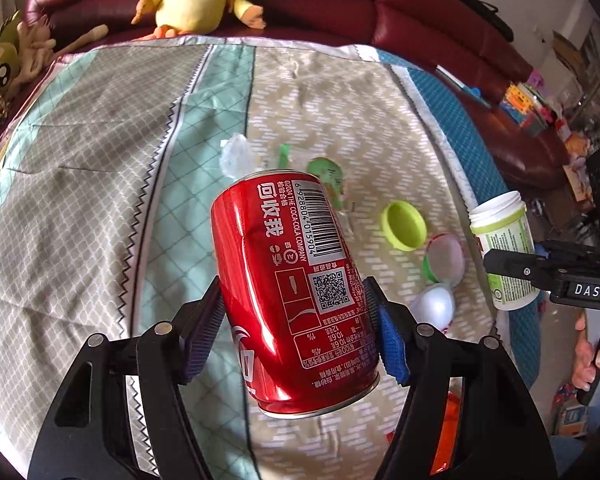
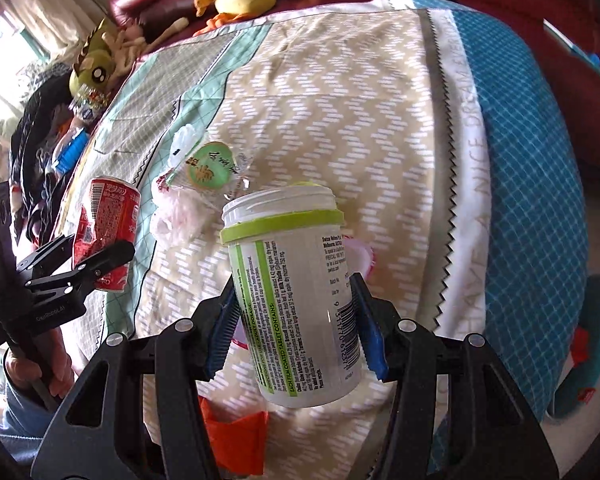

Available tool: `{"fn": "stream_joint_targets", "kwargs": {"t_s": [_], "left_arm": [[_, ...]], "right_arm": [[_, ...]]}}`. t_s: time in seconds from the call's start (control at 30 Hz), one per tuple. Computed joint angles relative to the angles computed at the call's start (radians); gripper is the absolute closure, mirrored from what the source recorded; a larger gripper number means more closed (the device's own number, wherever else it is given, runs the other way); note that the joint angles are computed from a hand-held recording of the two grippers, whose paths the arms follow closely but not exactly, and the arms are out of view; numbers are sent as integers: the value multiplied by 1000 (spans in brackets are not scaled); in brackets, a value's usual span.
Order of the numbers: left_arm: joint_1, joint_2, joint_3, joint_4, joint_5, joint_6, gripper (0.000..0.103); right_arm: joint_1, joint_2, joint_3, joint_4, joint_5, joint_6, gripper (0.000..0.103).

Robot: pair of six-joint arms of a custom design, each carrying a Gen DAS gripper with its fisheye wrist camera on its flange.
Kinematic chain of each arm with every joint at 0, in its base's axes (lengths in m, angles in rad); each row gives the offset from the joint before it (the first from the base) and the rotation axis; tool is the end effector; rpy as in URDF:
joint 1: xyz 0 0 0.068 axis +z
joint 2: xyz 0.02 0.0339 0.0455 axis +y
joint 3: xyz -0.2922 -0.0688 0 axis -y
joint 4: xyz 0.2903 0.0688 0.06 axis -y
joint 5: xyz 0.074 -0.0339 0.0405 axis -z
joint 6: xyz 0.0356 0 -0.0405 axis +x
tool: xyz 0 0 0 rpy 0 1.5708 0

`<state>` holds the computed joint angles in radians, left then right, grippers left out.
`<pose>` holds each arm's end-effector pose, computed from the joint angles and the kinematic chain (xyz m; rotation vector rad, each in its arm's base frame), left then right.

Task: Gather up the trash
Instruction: 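Carry the can and bottle to the teal bucket and open both tools to drop them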

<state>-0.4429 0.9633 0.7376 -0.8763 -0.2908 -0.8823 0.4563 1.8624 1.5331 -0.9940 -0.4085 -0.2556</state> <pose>0.1836 -0.0758 0.2505 -0.6544 2.5142 -0.0816 0.3746 0.1996 0.2528 -1.0703 2.6665 0.6278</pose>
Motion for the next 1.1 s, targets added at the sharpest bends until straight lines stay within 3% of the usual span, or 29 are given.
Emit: {"fn": "stream_joint_targets", "kwargs": {"t_s": [0.27, 0.5, 0.73, 1.1], "left_arm": [[-155, 347, 228, 116, 9, 56, 34], [-242, 704, 576, 136, 59, 189, 34], [-296, 1067, 1020, 54, 127, 289, 34], [-323, 1562, 1741, -217, 193, 342, 34]], "right_arm": [[-264, -64, -92, 22, -72, -4, 52], [-563, -36, -35, 24, -131, -19, 52], [-786, 78, 72, 28, -157, -17, 51], [-893, 240, 182, 7, -165, -12, 51]]}}
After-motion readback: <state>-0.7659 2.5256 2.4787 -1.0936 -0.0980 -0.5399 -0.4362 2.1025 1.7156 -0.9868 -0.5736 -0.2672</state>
